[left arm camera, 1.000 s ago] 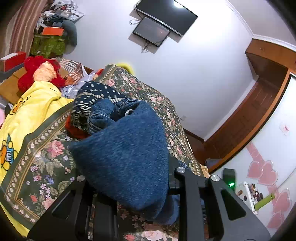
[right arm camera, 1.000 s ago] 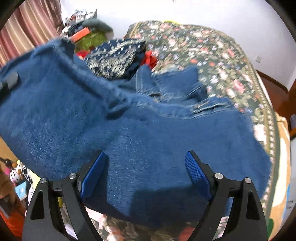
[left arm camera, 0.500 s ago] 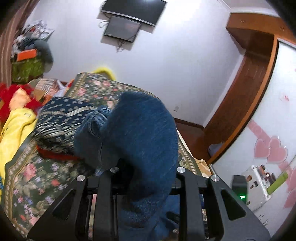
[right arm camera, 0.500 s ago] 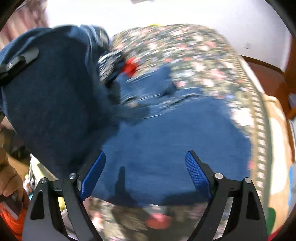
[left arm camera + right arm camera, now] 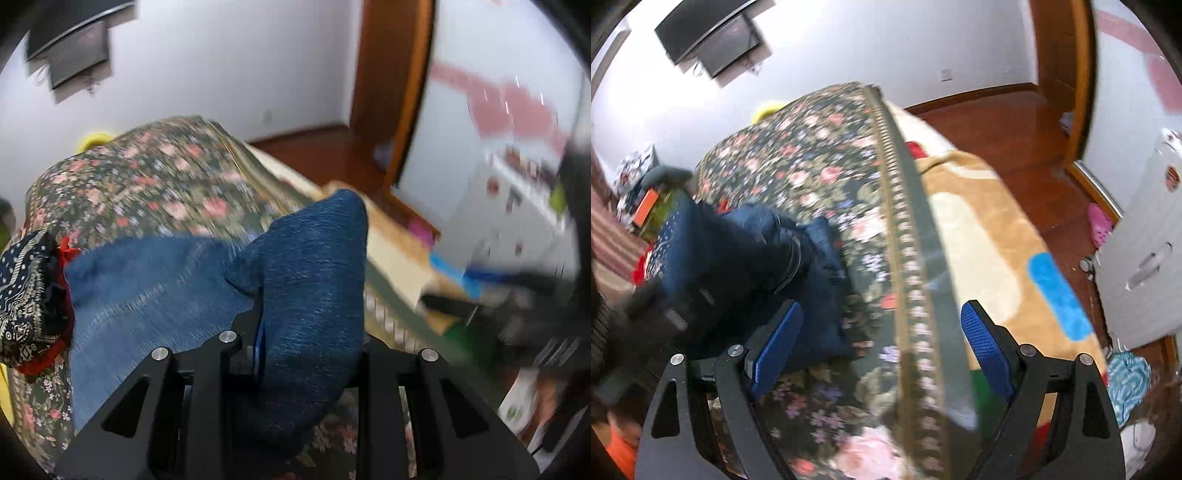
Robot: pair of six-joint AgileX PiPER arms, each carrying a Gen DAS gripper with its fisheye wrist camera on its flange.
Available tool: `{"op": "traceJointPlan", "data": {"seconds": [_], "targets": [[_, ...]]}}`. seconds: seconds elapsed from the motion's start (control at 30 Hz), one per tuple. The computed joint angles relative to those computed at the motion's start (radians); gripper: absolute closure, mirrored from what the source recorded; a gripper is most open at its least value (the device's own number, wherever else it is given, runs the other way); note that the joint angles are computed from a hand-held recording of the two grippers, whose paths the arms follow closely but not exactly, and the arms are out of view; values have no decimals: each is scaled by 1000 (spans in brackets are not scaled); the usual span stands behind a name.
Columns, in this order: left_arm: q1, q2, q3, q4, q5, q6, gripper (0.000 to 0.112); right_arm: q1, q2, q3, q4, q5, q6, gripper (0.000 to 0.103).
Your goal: Fold large clothes
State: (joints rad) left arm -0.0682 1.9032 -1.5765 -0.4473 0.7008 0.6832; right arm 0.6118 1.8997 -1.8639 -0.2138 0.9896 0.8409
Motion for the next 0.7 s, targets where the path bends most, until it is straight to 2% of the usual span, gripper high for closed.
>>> {"op": "traceJointPlan", "data": {"seconds": [0.07, 0.17, 0.23, 0.33, 0.43, 0.5, 0.53, 0.6, 0.7], "targets": [[-11, -18, 61, -1, -20, 31, 86, -12, -25, 37, -4, -21, 10, 17], [4, -35, 99, -38, 12, 85, 86, -18, -46, 67, -3, -38, 11, 17], [17, -42, 88, -46, 59, 74, 86, -15, -46, 65, 5, -46, 7, 17], [24, -36, 44, -46, 143, 32, 79, -12, -43, 57, 18, -60, -15, 17], [31, -30, 8, -54, 205, 17, 65, 3, -43, 39, 10, -66, -31, 17], [50, -38, -5, -99, 270, 31, 48, 9, -37, 21, 9, -67, -44, 17], [62, -42, -9, -125, 292, 42, 46, 11, -33, 8, 12, -63, -52, 17], [82, -78, 16, -162, 296, 66, 44, 15, -24, -22, 13, -50, -69, 17], [95, -149, 65, -150, 236, 85, 43, 24, -5, -77, 7, -29, -96, 17]]}}
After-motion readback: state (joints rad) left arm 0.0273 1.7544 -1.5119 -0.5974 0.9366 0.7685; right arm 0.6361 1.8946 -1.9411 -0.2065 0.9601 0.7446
